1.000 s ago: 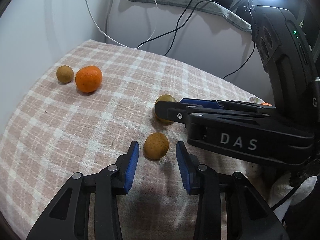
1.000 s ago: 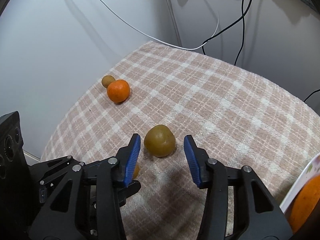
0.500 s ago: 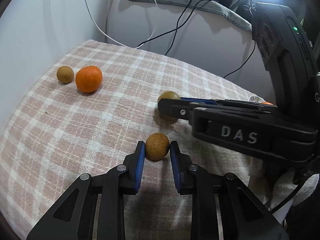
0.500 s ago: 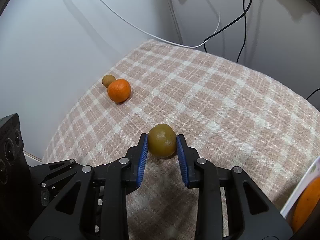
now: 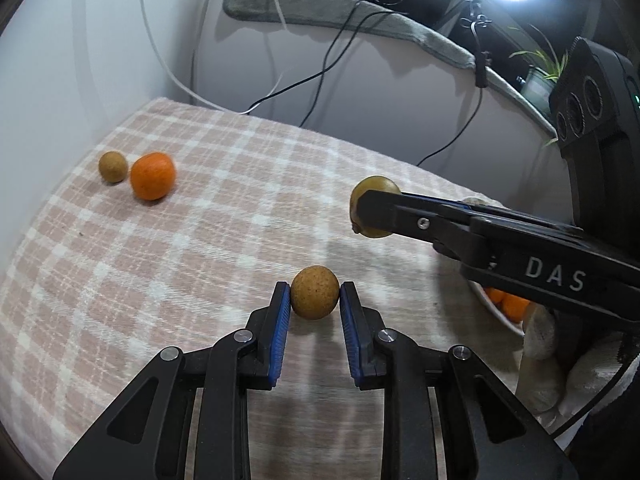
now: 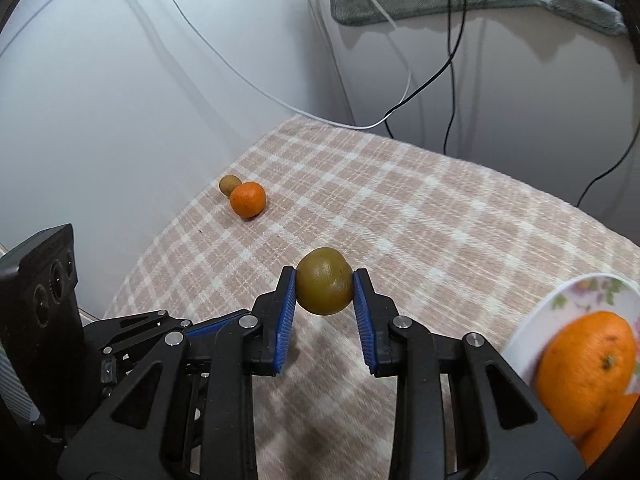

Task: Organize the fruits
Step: 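Carry the green fruit onto the plate and open the right gripper while the left releases the kiwi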

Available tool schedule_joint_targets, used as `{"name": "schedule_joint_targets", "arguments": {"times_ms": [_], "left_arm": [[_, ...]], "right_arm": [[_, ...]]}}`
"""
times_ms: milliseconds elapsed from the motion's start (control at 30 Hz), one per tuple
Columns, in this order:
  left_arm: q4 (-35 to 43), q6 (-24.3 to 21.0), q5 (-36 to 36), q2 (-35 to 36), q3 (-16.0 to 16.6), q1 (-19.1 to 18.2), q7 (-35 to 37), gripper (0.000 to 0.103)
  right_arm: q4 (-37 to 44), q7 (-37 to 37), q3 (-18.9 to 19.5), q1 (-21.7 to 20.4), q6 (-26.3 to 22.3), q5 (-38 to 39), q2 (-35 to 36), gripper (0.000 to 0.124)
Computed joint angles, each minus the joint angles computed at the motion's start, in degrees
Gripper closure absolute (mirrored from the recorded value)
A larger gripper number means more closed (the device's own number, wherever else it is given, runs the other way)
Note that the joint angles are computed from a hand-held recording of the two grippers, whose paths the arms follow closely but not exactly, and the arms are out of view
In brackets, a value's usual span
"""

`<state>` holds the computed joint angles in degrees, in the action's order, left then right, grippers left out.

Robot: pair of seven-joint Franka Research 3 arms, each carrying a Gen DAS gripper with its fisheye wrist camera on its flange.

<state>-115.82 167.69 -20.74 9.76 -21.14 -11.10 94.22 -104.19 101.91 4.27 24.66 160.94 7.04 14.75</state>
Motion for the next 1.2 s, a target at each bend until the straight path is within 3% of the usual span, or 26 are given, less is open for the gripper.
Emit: {"name": "schedule_joint_targets", "arguments": {"times_ms": [400, 633, 967, 1200], "left_arm": [[2.35, -0.31, -1.63, 1.21, -2.3, -1.37, 2.35, 0.079], [4.61, -1.07, -0.61, 2.77, -3.26, -2.67, 2.42, 0.079], [7.84, -2.68, 1.16, 4.99, -4.74, -4.15, 2.69, 0.079], [9.32, -3.56, 2.91, 6.24, -4.91, -5.12, 1.78, 0.079]], "right_arm": [[-13.51, 5.5, -1.07, -2.3, 5.29, -5.63, -12.02, 0.094], [-20.01, 11.85, 0.3, -7.01, 6.18, -12.69, -18.5, 0.094], [-26.57, 16.05, 2.94, -14.66, 6.41, -15.34, -25.06, 0.094], [-28.18, 17.33, 3.6, -17.82, 5.47, -16.4, -26.24, 0.094]]}}
